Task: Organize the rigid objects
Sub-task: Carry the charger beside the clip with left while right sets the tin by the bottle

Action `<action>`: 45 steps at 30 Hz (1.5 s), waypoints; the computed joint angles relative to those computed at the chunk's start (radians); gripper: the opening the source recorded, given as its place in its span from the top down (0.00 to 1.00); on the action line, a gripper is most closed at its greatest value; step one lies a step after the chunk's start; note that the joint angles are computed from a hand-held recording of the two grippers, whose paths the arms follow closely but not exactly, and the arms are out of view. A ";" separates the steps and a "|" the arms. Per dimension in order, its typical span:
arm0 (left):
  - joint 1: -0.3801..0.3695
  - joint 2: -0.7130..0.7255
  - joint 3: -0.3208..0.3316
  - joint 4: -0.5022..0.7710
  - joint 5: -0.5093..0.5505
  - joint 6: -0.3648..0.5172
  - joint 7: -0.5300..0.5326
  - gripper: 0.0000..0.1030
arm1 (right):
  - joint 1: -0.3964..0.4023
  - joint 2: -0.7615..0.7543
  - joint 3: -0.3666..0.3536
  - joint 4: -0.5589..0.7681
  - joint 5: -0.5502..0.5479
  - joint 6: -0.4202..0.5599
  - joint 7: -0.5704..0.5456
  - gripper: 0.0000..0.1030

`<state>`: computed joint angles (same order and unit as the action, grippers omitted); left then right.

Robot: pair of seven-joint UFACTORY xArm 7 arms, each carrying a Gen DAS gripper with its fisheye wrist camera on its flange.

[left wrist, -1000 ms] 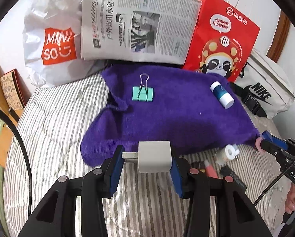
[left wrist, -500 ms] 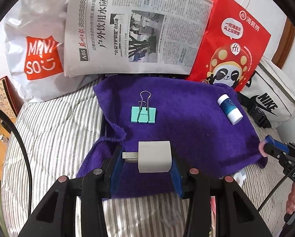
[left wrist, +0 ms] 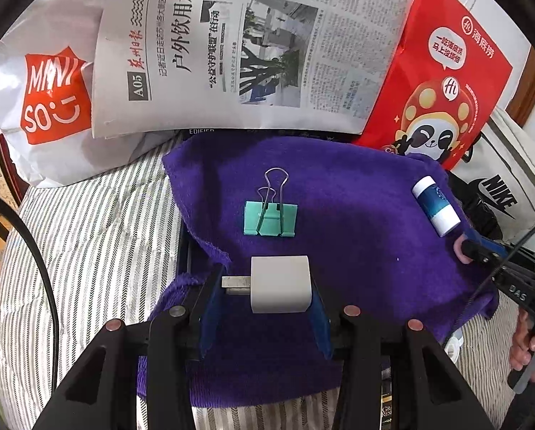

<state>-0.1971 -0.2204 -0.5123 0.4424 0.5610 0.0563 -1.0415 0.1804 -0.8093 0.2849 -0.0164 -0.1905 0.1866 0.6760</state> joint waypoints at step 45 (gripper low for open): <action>-0.286 0.274 0.261 0.254 0.444 0.231 -0.249 0.48 | -0.172 0.134 0.220 0.027 -0.177 -0.125 0.104 0.55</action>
